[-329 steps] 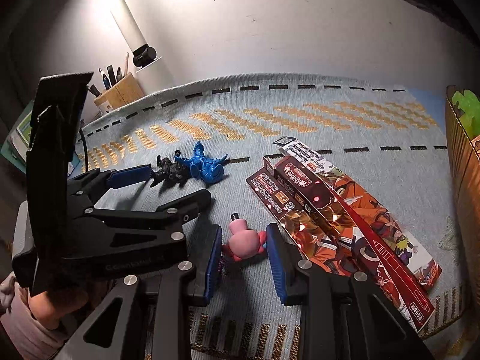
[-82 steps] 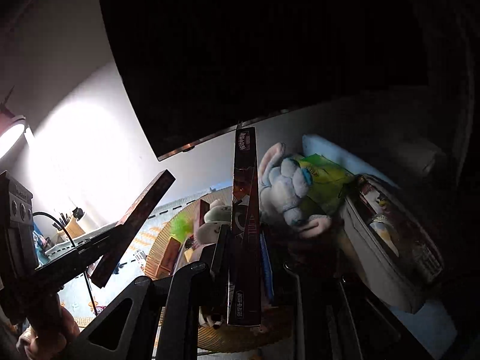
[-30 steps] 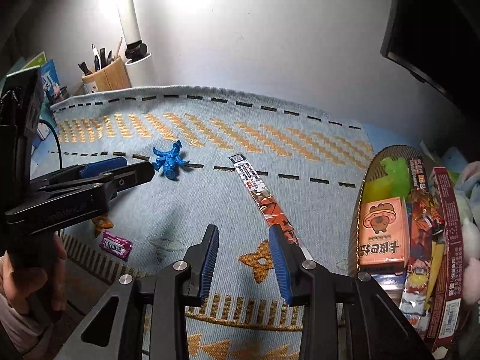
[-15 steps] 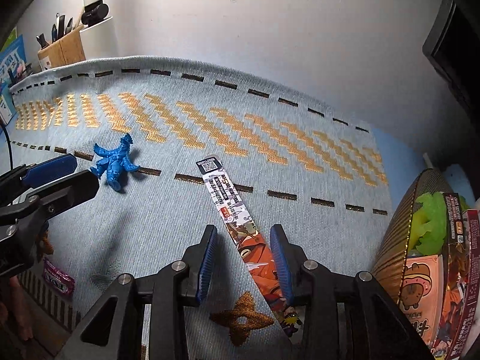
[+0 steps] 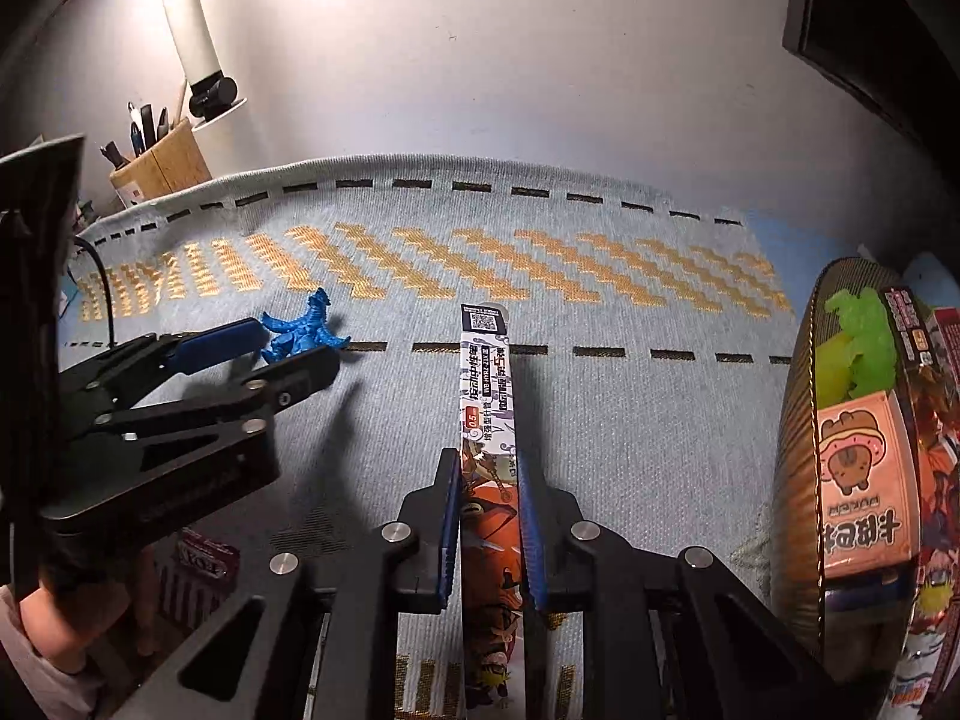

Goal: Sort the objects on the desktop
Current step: 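Grasp the long snack stick with the right tool while the left tool grasps the blue dinosaur, then carry the snack stick and blue dinosaur into the basket and open both tools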

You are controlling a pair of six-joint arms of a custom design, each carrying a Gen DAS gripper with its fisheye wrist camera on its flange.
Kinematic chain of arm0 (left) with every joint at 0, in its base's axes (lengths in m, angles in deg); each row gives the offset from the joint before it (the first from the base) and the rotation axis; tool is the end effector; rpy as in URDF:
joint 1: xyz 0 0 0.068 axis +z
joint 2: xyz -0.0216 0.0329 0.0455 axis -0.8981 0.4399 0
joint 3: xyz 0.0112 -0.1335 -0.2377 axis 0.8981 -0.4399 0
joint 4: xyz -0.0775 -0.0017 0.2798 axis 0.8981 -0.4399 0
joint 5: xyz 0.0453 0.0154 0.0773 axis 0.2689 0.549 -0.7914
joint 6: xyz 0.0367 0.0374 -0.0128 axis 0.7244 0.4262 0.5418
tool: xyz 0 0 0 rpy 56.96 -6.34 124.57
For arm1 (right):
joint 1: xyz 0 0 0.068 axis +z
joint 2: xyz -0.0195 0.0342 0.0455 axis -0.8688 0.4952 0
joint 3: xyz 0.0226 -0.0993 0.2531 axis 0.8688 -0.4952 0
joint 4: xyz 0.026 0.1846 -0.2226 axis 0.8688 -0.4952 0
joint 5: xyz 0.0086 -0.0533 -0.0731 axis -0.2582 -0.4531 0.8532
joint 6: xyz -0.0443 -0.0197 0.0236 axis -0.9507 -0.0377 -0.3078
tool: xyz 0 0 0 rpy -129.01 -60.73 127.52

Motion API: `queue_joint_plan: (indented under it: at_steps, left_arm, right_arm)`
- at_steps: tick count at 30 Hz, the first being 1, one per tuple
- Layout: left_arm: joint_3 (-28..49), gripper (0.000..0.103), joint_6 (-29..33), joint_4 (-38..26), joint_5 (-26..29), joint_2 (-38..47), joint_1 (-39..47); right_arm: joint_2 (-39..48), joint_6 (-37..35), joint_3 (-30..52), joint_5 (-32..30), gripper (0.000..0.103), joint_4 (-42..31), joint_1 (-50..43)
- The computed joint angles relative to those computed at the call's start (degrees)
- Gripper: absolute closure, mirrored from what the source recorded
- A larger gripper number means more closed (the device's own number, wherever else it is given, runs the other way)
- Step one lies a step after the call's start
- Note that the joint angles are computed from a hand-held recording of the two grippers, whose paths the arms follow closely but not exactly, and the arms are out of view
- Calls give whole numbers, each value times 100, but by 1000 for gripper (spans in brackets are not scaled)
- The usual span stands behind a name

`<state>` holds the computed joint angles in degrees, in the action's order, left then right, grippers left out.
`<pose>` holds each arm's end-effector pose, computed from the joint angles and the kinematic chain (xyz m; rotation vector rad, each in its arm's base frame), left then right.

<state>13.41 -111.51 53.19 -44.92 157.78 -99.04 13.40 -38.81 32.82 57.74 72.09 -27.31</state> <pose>0.2455 -0.1598 0.0836 -0.0913 2.4493 -0.1480 0.2551 0.1628 0.1328 -0.4665 2.5337 0.2038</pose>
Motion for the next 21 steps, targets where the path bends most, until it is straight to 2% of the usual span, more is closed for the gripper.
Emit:
queue_joint_plan:
  at_steps: [3, 5, 6, 8, 14, 21]
  left_arm:
    - [161, 46, 152, -70, -247, 187, -154]
    - [232, 57, 205, -120, -284, 240, -182]
    - [274, 69, 217, -192, -290, 264, -164]
    - [275, 74, 238, -243, -315, 226, -146]
    - [-95, 74, 177, -182, -106, -355, -166]
    - [-252, 74, -71, -1161, -730, -1882, -936]
  right_arm:
    - [-119, 136, -139, -202, 85, 69, -3]
    - [-151, 192, -185, -266, 85, 109, -4]
    - [-174, 230, -220, -281, 85, 133, 5]
    - [-251, 267, -285, -338, 85, 158, -5]
    - [-817, 339, -593, -495, 85, 110, -27]
    - [-2297, 550, -1031, -727, 85, -369, 4]
